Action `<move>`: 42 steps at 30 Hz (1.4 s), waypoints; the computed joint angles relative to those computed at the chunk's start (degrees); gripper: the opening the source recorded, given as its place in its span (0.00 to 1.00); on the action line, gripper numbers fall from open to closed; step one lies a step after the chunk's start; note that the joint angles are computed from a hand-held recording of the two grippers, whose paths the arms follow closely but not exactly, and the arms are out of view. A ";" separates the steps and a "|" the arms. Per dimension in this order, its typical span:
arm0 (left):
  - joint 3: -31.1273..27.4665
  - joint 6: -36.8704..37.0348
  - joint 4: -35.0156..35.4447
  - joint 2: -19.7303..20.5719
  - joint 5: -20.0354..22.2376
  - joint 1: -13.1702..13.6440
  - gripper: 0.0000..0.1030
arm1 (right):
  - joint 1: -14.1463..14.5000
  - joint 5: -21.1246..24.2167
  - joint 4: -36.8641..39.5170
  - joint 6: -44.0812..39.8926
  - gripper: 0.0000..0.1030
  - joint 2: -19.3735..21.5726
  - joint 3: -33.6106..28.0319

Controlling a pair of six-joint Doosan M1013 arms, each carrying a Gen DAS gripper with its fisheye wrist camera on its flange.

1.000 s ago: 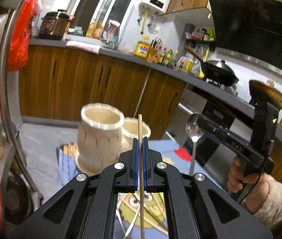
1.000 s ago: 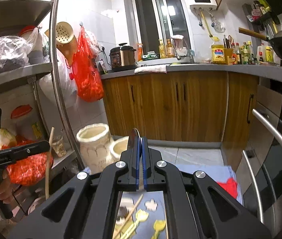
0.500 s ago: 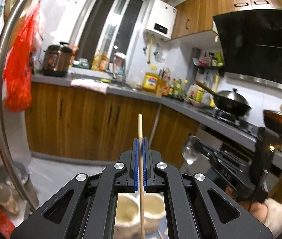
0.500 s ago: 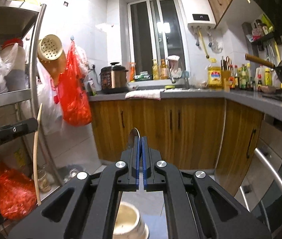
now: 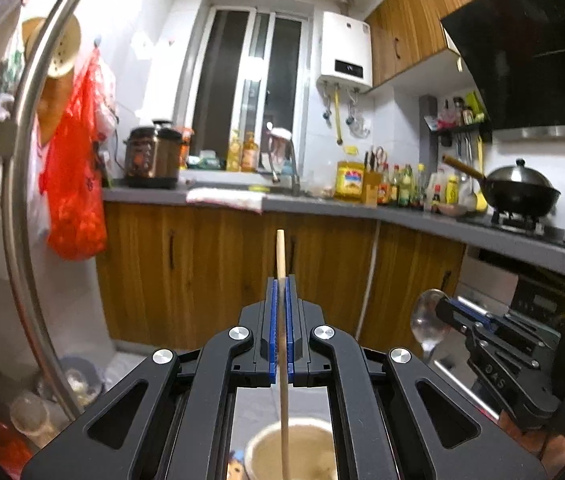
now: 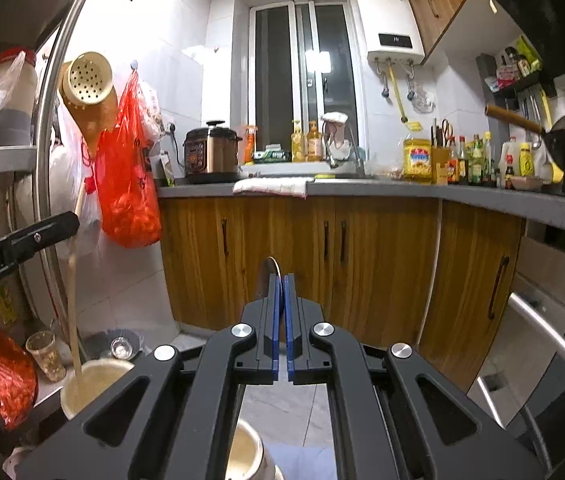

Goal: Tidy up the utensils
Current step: 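Lift the chopstick with the left tool while the right tool lifts the spoon toward the holder, then open the left tool over the tall cup while the right tool releases the spoon into the short cup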

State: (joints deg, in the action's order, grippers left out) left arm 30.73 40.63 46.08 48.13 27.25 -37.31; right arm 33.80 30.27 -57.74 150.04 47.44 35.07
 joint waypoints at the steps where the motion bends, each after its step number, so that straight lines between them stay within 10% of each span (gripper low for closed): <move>1: -0.37 1.26 -1.36 0.32 0.55 0.01 0.04 | -0.10 -0.28 1.20 -0.55 0.02 -0.06 0.43; 42: 4.72 7.94 -14.31 -0.40 3.97 1.32 0.04 | -1.22 0.65 15.44 -7.57 0.02 1.13 0.62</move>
State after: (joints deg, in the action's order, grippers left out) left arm 35.46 48.57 31.77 47.73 31.22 -35.99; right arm 32.58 30.92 -42.29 142.47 48.57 35.69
